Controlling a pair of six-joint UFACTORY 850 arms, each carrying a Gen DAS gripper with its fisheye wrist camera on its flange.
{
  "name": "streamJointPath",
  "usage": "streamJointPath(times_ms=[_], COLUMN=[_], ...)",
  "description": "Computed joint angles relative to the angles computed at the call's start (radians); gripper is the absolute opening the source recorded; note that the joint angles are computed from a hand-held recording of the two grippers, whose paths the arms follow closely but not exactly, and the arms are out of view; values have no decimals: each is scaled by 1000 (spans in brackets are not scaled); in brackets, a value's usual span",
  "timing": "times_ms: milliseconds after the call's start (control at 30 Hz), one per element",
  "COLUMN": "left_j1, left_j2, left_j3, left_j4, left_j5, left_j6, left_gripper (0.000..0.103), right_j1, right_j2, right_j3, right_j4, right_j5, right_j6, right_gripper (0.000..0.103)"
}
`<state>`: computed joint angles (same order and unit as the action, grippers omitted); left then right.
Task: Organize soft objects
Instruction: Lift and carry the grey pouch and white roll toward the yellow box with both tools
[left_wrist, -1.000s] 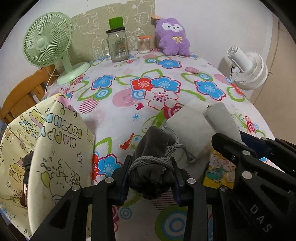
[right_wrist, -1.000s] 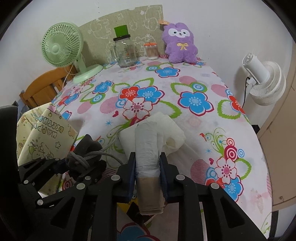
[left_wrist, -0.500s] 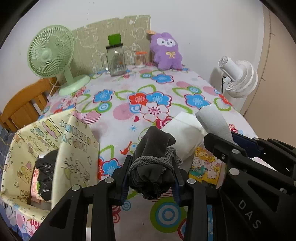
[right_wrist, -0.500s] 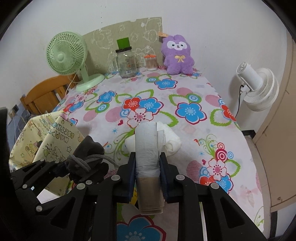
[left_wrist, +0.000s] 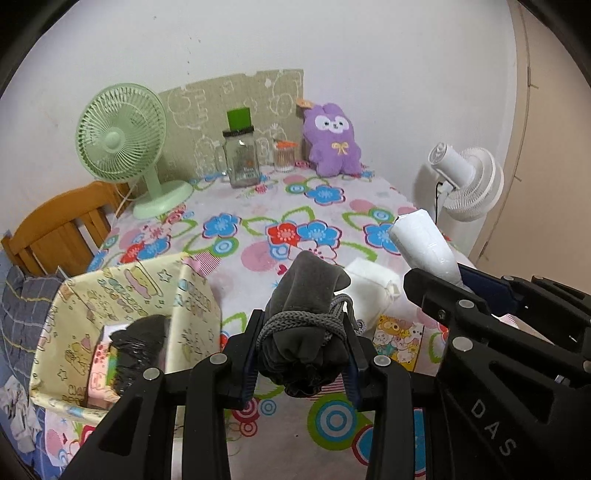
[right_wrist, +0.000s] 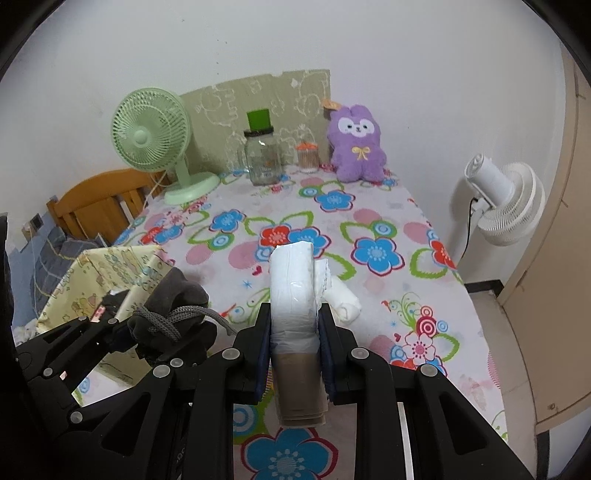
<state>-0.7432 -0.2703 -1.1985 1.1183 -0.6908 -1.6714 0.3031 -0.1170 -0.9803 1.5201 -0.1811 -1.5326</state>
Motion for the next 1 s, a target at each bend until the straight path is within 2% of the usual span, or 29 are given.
streamJointPath(times_ms=[367, 767, 1000], left_j1=[-23, -32, -20], left_j2=[69, 135, 162], left_j3=[42, 91, 118], left_j4=[80, 130, 125], left_j5=[-55, -72, -75], left_j6=[-56, -79, -80], left_gripper=[38, 38, 38], right_j1=[21, 66, 97], right_j2=[63, 118, 115], right_j3=[24, 43, 34], right_j4=[90, 216, 184], right_j5=[-13, 16, 32], right_j6=[-74, -188, -150], right_gripper=[27, 27, 27])
